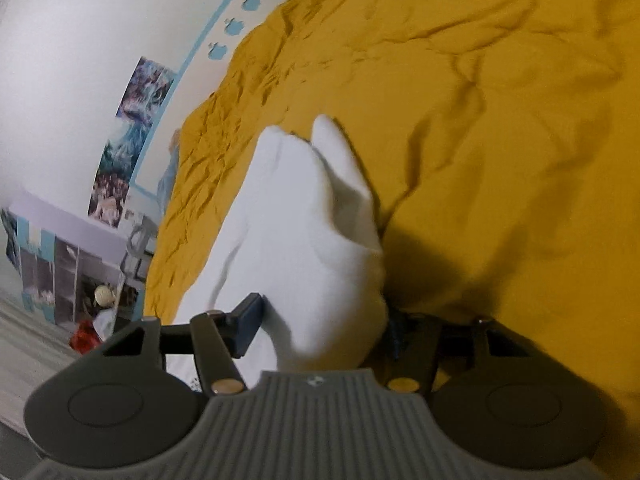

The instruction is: Fold small clothes

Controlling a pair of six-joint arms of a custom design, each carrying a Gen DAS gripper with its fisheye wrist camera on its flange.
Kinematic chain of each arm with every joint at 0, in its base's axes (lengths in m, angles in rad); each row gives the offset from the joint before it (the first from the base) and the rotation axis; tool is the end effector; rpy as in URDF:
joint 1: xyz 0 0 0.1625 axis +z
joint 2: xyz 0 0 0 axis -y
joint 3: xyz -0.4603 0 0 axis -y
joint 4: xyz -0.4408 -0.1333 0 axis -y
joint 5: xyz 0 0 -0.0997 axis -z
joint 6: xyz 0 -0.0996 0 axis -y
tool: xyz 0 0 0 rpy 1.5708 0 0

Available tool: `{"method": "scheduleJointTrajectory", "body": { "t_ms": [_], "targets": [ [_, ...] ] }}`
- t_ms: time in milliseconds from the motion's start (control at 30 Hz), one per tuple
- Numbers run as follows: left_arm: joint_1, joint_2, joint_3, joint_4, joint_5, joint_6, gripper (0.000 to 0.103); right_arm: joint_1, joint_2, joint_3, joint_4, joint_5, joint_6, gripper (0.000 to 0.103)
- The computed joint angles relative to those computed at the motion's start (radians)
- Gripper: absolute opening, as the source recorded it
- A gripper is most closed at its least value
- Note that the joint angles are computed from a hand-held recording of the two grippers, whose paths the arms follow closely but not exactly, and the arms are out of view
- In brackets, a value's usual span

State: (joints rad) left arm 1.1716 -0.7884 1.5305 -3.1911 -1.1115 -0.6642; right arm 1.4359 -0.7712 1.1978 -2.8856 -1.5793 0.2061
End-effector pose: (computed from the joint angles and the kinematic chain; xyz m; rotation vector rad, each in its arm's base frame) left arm -0.1404 -0.7893 0.2108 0.6538 -2.6503 1.4201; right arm 0.0140 -0.8814 0.3155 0.4835 2.7745 -1.3396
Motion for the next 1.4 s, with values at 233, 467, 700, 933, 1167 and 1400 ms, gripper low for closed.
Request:
{"method": "scheduleJointTrajectory", "body": {
  "t_ms": [233,467,700,933,1167,1400],
  "targets": [
    [0.023,0.059,-0.113,0.103,-0.085,-0.022,0.027,0.0,0.014,0.014,-0.083,0.022,0.061,0.039],
    [0.002,0.024,-0.082,0.117,-0.074,-0.043,0.013,-0.013,-0.024,0.051,-0.06,0.044,0.051,0.014],
    [-0.016,-0.026,-0.042,0.181,-0.096,-0.235,0.013,-0.009,-0.085,0.104,-0.056,0.124,0.216,0.013],
    [-0.036,-0.177,0.122,0.262,-0.123,-0.328,0.013,0.008,-0.256,0.275,-0.009,0.156,0.332,0.013],
    [-0.116,-0.324,0.32,0.267,-0.06,-0.342,0.013,0.025,-0.484,0.471,0.161,0.106,0.234,0.013],
    [-0.155,-0.4,0.453,0.221,-0.034,-0.341,0.013,0.055,-0.664,0.633,0.236,0.003,0.153,0.014]
  ]
}}
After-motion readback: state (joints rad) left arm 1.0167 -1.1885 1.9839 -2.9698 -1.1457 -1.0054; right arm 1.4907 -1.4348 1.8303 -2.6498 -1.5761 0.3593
